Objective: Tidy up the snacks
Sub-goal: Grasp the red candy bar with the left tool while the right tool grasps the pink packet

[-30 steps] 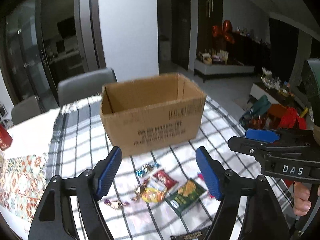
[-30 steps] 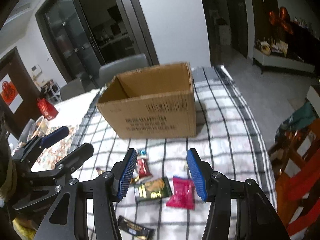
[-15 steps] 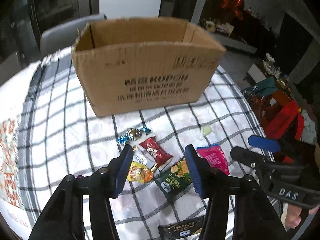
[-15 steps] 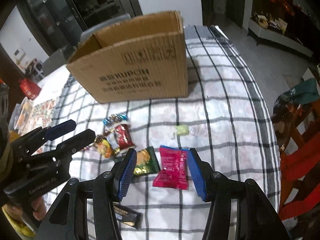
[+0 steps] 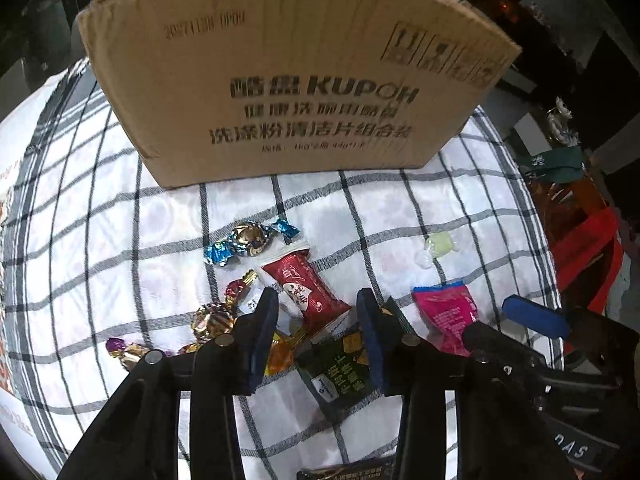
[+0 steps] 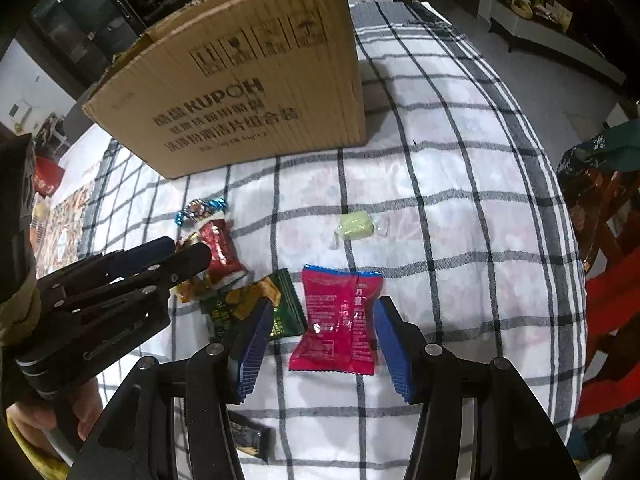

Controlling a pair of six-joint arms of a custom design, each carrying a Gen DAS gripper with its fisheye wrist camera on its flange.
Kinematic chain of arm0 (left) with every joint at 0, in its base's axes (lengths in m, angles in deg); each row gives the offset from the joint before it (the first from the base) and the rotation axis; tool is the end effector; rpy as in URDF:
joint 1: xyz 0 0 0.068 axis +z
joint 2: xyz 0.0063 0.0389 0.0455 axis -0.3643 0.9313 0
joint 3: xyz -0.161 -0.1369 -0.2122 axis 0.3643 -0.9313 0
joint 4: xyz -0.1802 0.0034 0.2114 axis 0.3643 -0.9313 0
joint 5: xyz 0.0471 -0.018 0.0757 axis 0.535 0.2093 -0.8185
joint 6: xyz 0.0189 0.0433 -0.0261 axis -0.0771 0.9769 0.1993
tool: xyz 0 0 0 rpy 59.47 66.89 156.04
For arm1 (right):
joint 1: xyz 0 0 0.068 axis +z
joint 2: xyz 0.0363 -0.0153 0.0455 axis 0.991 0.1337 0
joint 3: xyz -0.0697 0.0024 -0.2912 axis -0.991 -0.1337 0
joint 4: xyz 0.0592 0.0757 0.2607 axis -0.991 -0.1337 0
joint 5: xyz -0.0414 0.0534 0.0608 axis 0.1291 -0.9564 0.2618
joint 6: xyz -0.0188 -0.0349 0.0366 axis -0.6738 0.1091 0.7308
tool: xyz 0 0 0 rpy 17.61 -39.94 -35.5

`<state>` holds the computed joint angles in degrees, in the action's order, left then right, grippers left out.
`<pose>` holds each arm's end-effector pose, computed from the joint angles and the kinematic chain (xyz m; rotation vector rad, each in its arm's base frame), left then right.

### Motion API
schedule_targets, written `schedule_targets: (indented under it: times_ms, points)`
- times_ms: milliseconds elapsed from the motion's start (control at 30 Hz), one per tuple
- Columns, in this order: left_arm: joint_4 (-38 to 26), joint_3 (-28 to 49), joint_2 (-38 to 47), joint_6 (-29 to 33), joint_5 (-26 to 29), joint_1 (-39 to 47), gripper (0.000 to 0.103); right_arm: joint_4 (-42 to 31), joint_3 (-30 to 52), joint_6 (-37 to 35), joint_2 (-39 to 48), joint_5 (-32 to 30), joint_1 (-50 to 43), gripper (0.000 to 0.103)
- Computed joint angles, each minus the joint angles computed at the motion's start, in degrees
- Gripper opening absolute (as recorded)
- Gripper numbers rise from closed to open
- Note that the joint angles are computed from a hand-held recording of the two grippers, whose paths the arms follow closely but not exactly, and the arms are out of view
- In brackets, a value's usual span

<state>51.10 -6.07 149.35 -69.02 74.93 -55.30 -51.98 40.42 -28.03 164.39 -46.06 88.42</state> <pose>0.2985 -0.2047 0.1725 0.4774 2.7912 -0.3341 0.2409 0.0291 0.2037 0.3091 2.8087 0.2332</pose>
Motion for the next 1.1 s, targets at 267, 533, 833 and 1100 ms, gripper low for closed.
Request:
schedule_targets:
  times_ms: [267, 533, 833, 1100]
  points:
    - [0.25, 1.89, 4.50, -1.89, -0.58, -0.34, 0.036, 0.96, -0.05, 0.25, 2.82, 0.46, 0.75, 0.054]
    - [0.36, 3.23, 6.57, -1.97, -1.25, -0.18, 0.034, 1.05, 0.59, 0.31, 5.38, 1.12, 1.02, 0.053]
    - [-0.07, 5.13, 9.31, -2.67, -0.92, 0.11, 0.033, 2.89, 0.50, 0.84, 8.85, 1.16, 1.16, 0.046]
    - [0.23, 4.67, 9.17, -1.87, -0.80, -0.15, 0.026, 3.48, 0.11, 0.44, 7.94, 1.14, 1.48, 0.037]
